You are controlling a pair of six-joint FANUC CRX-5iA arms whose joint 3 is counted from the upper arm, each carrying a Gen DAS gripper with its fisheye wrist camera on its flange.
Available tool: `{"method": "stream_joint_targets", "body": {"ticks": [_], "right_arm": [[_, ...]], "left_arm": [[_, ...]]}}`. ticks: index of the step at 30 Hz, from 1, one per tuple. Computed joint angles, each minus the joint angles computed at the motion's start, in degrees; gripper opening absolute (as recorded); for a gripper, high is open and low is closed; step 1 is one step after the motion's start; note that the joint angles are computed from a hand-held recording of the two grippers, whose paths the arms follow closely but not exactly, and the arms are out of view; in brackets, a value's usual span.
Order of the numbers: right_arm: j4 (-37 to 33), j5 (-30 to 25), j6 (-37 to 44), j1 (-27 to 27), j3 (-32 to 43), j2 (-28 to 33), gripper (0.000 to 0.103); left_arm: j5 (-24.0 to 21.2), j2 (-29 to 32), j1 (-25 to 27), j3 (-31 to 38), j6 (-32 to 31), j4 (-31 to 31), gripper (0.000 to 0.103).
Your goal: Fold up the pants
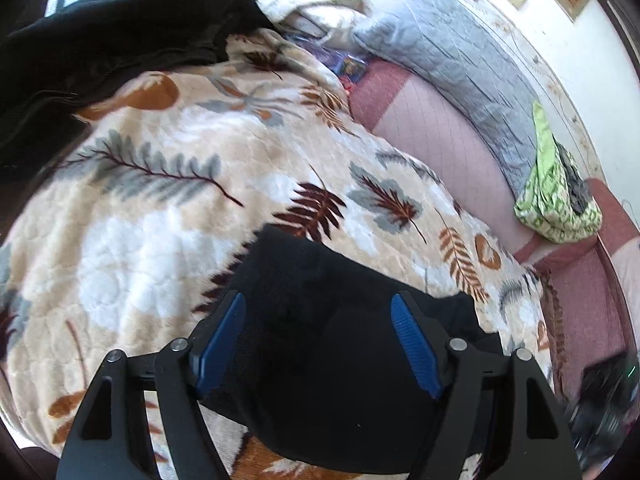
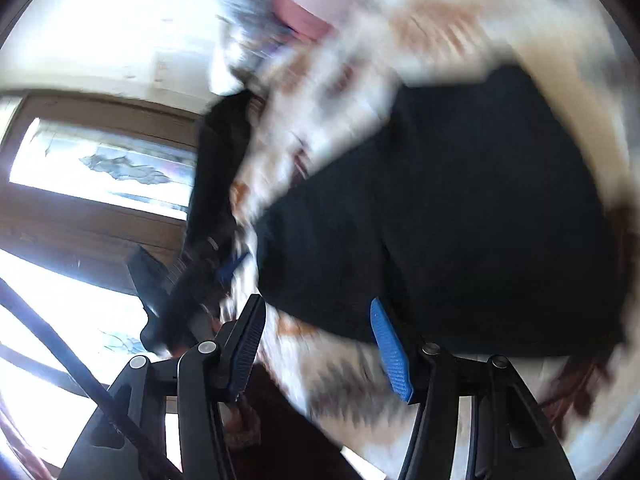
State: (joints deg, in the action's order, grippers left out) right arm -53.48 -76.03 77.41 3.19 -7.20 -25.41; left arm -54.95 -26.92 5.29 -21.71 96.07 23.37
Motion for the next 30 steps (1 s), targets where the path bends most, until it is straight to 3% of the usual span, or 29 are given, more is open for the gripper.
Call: {"method": "stream_joint_targets", "body": {"ticks": [3,6,9,10,11,15,19,24,26,30], "right_arm": [[9.5,8.0,-0.3,6.5,4.2,3.9,0.063],[15.2,11.8,-1.6,9.5,7.6,11.7,0.063],[17.9,10.7,-5.2,9.3,10.7,20.3,0.062],[23.0,11.4,-8.2,10.8,10.3,21.4,0.048],[25.1,12.5,-9.6,11.4,10.4,22.6,0.043],[30.0,15.1,-12.0,14.6,10.8,20.2,0.050],[25.2,6.7,-5.6,17.6,17.7,21.9,0.063],[18.9,-4.7,-1.9,22.6,26.3,27.5,0.064],[20.1,-8.4,-2.1,25.8,29.7,30.2,0.066],[29.8,-15.0,-4.0,34.2,38.8,38.3,0.069]], "left_arm": [[-0.6,0.0,0.4,0.5,1.1,-1.5,0.074],[-1.7,-0.3,2.0,0.0,0.4,-0.8,0.074],[-2.5,-1.3,4.9,-0.5,0.9,-0.6,0.074],[-2.9,-1.7,6.2,-0.8,1.1,-0.4,0.075],[-3.2,-2.1,7.4,-1.1,1.2,-0.1,0.075],[-5.6,-3.6,13.4,-4.3,0.9,4.0,0.075],[-7.2,-5.7,14.9,-6.6,0.4,4.9,0.075],[-7.5,-9.8,14.3,-9.7,-1.3,5.0,0.075],[-7.1,-10.4,13.2,-9.7,-0.6,3.3,0.076],[-5.8,-10.8,11.4,-9.9,-0.2,2.7,0.084]]}}
